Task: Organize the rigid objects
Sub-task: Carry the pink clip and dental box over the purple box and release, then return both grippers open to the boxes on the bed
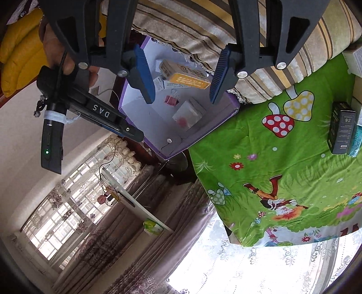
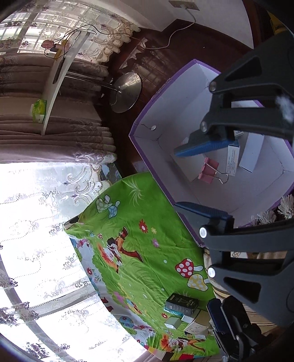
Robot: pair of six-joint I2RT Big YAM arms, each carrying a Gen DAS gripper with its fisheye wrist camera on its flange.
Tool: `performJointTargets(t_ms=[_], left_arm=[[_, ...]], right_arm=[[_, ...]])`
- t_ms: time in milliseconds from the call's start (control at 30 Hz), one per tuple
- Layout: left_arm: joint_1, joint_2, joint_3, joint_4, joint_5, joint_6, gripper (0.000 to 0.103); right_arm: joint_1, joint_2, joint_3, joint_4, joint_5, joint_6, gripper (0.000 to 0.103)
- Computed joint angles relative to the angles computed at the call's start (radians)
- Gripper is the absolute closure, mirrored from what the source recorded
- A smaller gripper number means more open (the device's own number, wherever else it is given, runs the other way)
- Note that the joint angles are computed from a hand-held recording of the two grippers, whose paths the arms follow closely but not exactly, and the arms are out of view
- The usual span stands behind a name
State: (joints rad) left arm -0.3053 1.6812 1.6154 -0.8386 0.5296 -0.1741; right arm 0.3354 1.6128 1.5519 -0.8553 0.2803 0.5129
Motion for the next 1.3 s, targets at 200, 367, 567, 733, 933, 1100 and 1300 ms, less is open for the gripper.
performJointTargets(t_ms=[200,367,567,733,933,1100,1300], left_arm=[[0.007,-0.016,-0.015,0.019,-0.011,-0.002,0.052],[0.012,-0.036,-0.032,0.033,-0.014,0.013,0.052],[0.022,-0.078,-0.06,0.065,-0.041,0.039,0.052],[0.056,-0.108,-0.078,0.085,-0.051,0.05,0.052],[0.125,-0.137,-0.1,0.107,-0.06,0.05,0.052],[0.197,-0.15,-0.115,0.104,-0.095,0.046,0.052],[0.305,-0.16,-0.139,0.115,-0.133,0.027,0.052]], right_arm=[[0.004,-0.005,-0.003,0.017,-0.003,-0.01,0.043],[0.019,-0.009,0.003,0.036,-0.026,-0.025,0.036],[0.047,0.008,0.045,0.015,-0.022,-0.046,0.035],[0.069,0.024,0.085,-0.004,-0.016,-0.057,0.032],[0.101,0.065,0.154,-0.038,-0.025,-0.069,0.028],[0.139,0.104,0.215,-0.053,-0.024,-0.096,0.027],[0.192,0.172,0.312,-0.083,-0.083,-0.14,0.022]])
